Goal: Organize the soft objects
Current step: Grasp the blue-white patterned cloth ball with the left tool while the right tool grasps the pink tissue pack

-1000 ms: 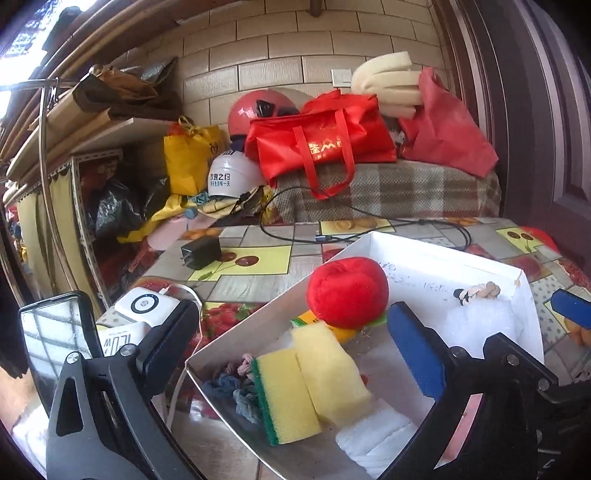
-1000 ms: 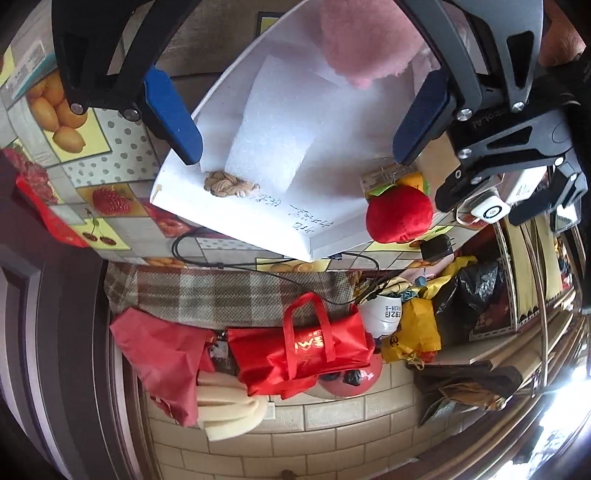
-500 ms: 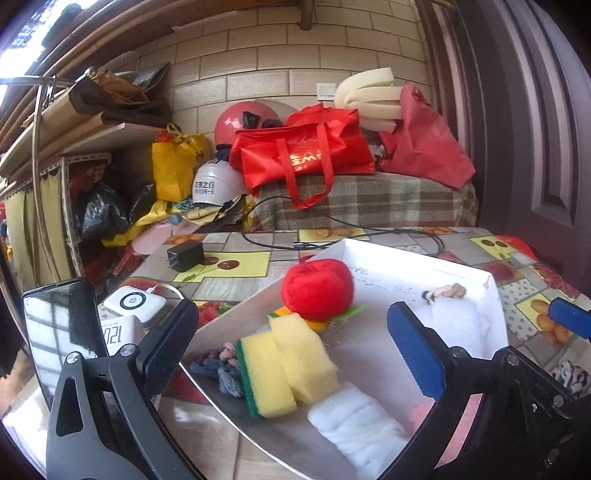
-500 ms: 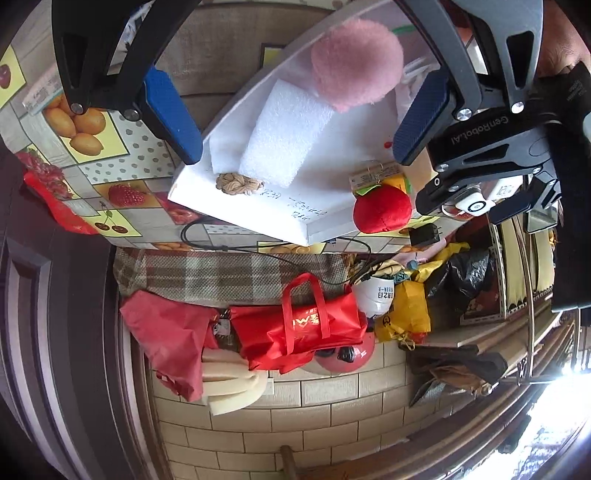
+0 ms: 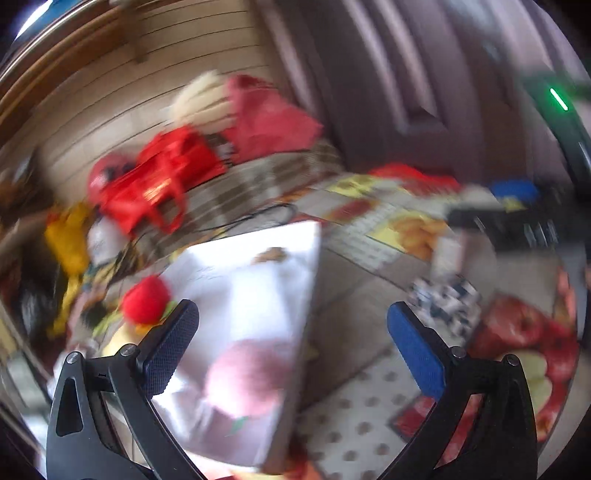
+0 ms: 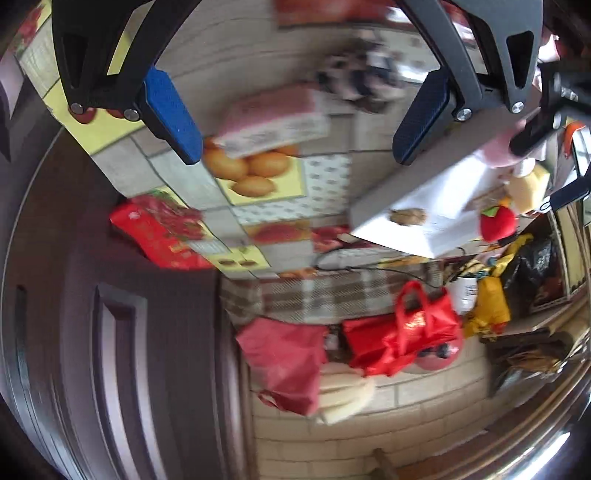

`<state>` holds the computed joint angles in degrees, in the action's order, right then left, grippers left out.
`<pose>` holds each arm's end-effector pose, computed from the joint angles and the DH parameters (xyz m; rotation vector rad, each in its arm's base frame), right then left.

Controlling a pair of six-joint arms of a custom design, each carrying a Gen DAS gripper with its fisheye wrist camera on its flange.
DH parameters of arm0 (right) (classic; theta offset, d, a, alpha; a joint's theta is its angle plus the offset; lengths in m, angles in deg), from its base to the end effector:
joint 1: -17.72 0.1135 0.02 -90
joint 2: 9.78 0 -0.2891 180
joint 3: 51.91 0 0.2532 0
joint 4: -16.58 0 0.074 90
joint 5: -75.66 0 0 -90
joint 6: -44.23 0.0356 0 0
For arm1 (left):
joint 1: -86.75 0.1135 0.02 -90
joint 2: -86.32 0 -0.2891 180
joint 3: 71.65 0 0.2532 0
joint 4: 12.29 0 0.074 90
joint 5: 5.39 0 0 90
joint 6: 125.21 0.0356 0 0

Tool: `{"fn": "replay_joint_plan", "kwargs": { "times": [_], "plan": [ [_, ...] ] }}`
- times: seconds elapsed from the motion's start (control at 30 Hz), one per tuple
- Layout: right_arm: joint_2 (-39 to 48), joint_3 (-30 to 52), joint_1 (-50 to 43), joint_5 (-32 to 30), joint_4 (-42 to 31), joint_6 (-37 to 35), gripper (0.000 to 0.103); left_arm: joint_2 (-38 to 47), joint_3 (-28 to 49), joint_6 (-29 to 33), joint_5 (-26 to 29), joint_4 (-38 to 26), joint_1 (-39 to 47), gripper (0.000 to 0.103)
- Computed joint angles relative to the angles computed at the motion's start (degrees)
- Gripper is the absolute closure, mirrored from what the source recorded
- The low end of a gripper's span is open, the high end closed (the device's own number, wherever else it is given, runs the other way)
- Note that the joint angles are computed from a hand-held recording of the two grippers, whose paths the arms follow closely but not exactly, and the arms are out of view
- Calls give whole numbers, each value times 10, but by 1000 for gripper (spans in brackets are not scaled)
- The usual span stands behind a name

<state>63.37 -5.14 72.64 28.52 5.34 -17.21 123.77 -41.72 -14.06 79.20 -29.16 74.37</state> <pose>0.1591 0.1844 0.2166 -0.0800 2.0338 0.0691 0.1386 -0.0270 0.2110 0.5182 1.9313 0.1927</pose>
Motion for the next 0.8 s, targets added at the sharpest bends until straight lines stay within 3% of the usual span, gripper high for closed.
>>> {"fn": "replay_joint_plan", "kwargs": {
  "times": [0.07, 0.13, 0.37, 0.47, 0.5, 0.53, 0.57, 0.7, 0.8],
  "plan": [
    [-26, -18, -44, -77, 6, -16, 0, 56, 4, 38, -68, 6, -96, 0],
    [-27, -19, -65, -115, 4, -30, 0, 93, 2, 58, -117, 20, -161, 0],
    [42, 35, -68, -131, -46, -52, 0, 120, 38, 24, -42, -12, -119, 0],
    [67, 54, -113, -192, -68, -44, 1, 144, 52, 11, -22, -13, -115, 0],
    [67, 53, -127, -214, -69, -40, 8, 148, 52, 2, -28, -11, -129, 0],
    [61, 45, -142, -240, -62, -37, 23, 153, 55, -3, -23, -12, -136, 0],
    [51, 34, -156, -260, -52, -30, 27, 160, 58, -9, -22, -12, -145, 0],
    [5, -11, -187, -296, -10, -4, 27, 227, 94, -37, -20, -18, -173, 1],
    [-21, -40, -217, -329, 18, 21, 27, 284, 122, -51, -28, -17, -186, 12]
  ]
}}
